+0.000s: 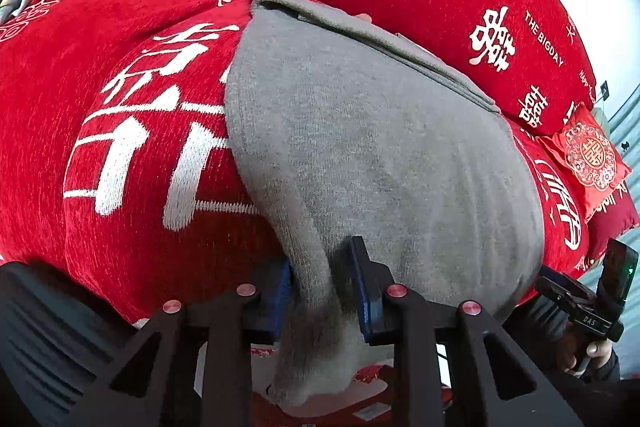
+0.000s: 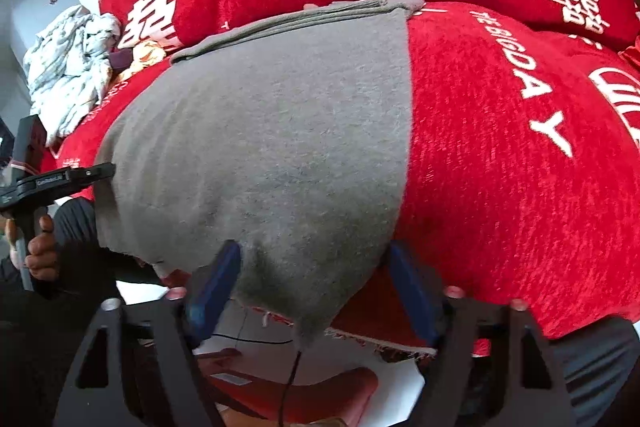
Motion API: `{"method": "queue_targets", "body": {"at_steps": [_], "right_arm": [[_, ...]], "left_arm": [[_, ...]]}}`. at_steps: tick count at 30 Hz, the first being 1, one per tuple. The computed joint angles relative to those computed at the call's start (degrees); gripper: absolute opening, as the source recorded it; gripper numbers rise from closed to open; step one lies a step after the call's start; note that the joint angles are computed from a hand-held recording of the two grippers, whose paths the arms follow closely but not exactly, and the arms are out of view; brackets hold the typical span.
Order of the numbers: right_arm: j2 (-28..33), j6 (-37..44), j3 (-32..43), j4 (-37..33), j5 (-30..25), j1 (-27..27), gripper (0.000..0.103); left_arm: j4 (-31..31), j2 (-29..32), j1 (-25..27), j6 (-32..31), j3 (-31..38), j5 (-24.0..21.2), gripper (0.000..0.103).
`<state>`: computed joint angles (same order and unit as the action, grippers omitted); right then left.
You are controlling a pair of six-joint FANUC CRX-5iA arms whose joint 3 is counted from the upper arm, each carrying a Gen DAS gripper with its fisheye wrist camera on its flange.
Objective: Fold small clothes
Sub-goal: 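Grasp the sweater hem with both tools and lift it, then fold the held hem toward the collar with both tools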
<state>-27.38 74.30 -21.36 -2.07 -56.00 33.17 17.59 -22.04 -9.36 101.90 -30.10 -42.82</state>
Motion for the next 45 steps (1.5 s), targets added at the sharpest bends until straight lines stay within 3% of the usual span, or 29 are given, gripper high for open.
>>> {"method": "queue_targets", "body": {"at_steps": [3,5,8,10,11,12,13,14,15,17,23,27,35,41,43,44,45], "right_arm": [[0.4,1.0,0.6,-1.7,-0.1,-1.0,0.06],[0.9,3.6,1.8,-6.5,0.1,-3.7,0.057],[1.9,6.3,3.1,-11.1,0.6,-5.9,0.056],[2.0,6.6,2.7,-10.4,1.3,-5.3,0.056],[1.9,5.6,2.2,-9.1,1.9,-4.3,0.056],[1.7,4.8,1.8,-8.0,2.4,-3.4,0.053],[1.6,4.0,1.7,-6.7,2.5,-2.5,0.042],[1.6,3.5,1.6,-5.3,2.5,-1.6,0.01],[2.2,4.3,2.3,-6.0,1.5,-2.1,0.01],[2.0,4.1,2.2,-5.3,1.6,-1.5,0.01],[2.3,14.5,8.5,-18.6,0.5,-10.1,0.01],[6.4,18.9,14.9,-24.6,0.8,-14.9,0.01],[17.8,11.2,23.7,-15.8,4.8,-11.8,0.009],[23.0,9.3,26.7,-12.5,1.9,-11.8,0.014],[23.3,9.5,26.7,-13.0,1.4,-12.1,0.014],[23.3,9.5,26.5,-13.0,1.2,-12.1,0.018],[22.9,10.3,26.1,-13.7,0.8,-12.4,0.027]], "left_arm": [[-1.8,0.6,-0.7,1.8,0.8,-0.3,0.029],[-4.5,1.0,-1.9,3.5,1.9,-0.6,0.032],[-0.9,1.1,-2.1,-0.8,0.8,0.8,0.063],[-6.4,2.4,-4.2,3.3,3.6,-0.6,0.063],[-8.9,3.1,-5.1,4.9,4.9,-1.4,0.061],[-12.1,3.5,-6.2,7.4,6.3,-2.3,0.047],[-14.4,3.7,-6.9,9.5,7.2,-3.0,0.037],[-13.8,3.2,-6.4,9.1,6.7,-2.7,0.022],[-10.2,2.3,-4.9,6.8,4.9,-1.6,0.016],[-6.2,1.3,-3.0,4.3,3.2,-1.0,0.014],[-4.6,-1.8,-2.1,1.9,3.3,2.5,0.014],[-3.3,1.7,-0.6,0.1,7.6,4.8,0.014],[1.5,13.9,4.1,-1.7,16.4,2.6,0.014],[6.2,15.4,5.6,-4.2,14.6,1.7,0.015],[6.6,14.4,5.8,-4.9,13.9,1.3,0.028],[5.5,14.1,5.8,-3.9,14.2,0.1,0.065],[5.0,13.1,5.7,-3.1,13.5,0.4,0.091]]}}
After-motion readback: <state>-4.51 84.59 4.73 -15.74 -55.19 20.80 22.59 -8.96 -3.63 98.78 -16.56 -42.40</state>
